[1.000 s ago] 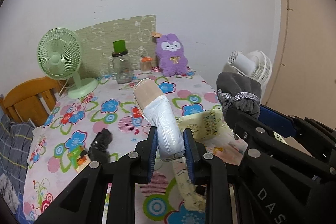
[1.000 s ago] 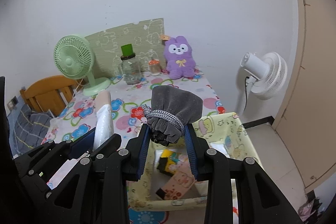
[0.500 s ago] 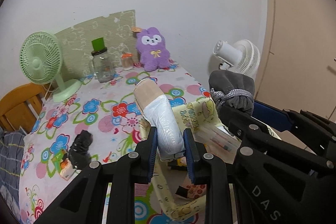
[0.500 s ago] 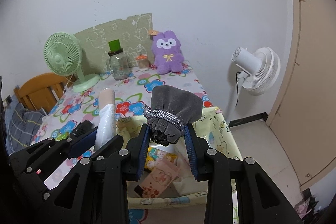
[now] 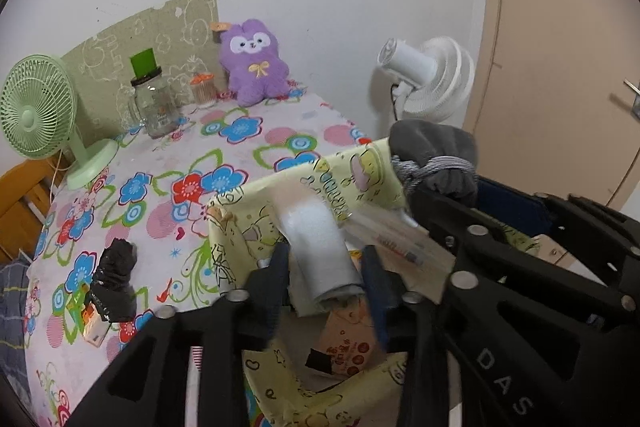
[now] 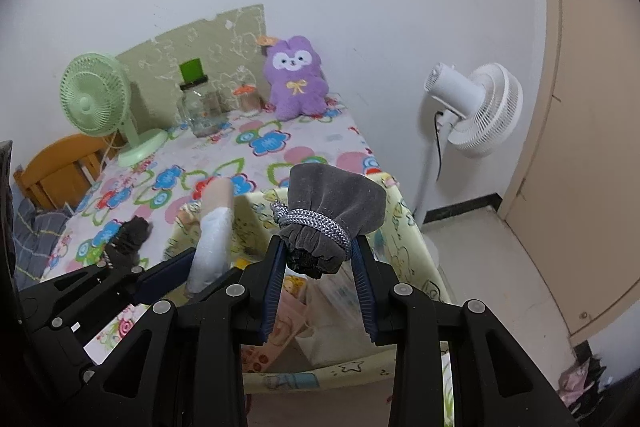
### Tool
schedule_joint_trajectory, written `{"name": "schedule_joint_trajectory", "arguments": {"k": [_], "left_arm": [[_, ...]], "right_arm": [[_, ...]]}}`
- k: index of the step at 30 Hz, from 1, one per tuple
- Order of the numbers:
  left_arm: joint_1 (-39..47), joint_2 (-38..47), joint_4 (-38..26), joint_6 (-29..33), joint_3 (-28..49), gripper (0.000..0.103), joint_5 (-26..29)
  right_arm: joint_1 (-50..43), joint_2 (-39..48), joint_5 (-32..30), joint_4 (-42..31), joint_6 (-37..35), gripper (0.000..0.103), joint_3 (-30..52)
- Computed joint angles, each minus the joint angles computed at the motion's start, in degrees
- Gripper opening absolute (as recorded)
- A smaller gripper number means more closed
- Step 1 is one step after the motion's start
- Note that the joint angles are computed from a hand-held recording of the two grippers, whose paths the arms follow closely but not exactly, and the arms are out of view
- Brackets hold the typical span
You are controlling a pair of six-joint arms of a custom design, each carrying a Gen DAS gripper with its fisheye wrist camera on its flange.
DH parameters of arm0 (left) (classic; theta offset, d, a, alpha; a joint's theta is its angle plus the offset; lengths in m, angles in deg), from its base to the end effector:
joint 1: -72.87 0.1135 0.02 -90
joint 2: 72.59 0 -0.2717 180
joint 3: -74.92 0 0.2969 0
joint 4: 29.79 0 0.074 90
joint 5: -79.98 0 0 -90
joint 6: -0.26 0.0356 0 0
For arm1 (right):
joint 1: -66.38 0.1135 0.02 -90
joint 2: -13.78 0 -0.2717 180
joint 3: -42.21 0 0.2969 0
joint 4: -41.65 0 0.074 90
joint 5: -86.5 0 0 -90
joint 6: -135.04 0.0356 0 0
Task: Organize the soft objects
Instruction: 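Open the left tool to drop the white cloth while the right tool releases the grey pouch into the box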
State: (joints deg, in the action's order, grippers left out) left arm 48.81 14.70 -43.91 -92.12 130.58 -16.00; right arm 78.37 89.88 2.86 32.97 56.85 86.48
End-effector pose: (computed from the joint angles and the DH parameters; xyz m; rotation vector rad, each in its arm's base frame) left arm 0.3086 -0.1337 0.1508 0.3955 2.3327 -0.0997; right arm 0.2846 0.0564 0.1496 0.0546 2.2736 0.0925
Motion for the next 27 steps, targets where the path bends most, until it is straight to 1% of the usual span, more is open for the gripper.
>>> {"name": "schedule_joint_trajectory", "arguments": {"k": [1,4,9,15,17,19,21,23,27], "left_arm": [[-0.09,0.5,0.05,0.07,0.19,0.045,-0.35],[0.01,1.56,-0.19,0.12,0.8,0.059,-0.93],[0.67,2.33,-0.37,0.35,1.24,0.066,-1.41],[1.85,1.79,-0.86,1.33,1.32,0.069,1.21],[2.03,1.26,-1.04,1.59,1.16,0.074,1.91],[2.28,0.77,-1.38,1.77,1.08,0.079,2.91],[2.27,-0.03,-1.58,1.87,0.84,0.083,2.8],[2.35,-0.55,-1.52,2.09,0.64,0.085,2.08],[3.06,-1.69,-2.25,2.22,0.29,0.086,2.76]], "right_arm": [[-0.06,0.43,-0.06,-0.05,-0.02,0.037,0.14],[-0.27,1.72,-0.43,0.1,0.0,0.037,0.58],[0.13,4.12,-1.11,0.33,0.13,0.037,1.94],[-0.12,6.73,-3.41,0.38,0.8,0.039,3.76],[-0.02,7.06,-4.12,0.29,0.75,0.04,4.16],[0.11,7.09,-4.62,0.13,0.61,0.051,4.44],[0.37,6.74,-4.6,0.35,0.72,0.059,4.33],[0.92,6.21,-3.68,0.51,0.88,0.062,4.17],[1.89,5.45,-2.57,-0.33,0.72,0.066,4.57]]}}
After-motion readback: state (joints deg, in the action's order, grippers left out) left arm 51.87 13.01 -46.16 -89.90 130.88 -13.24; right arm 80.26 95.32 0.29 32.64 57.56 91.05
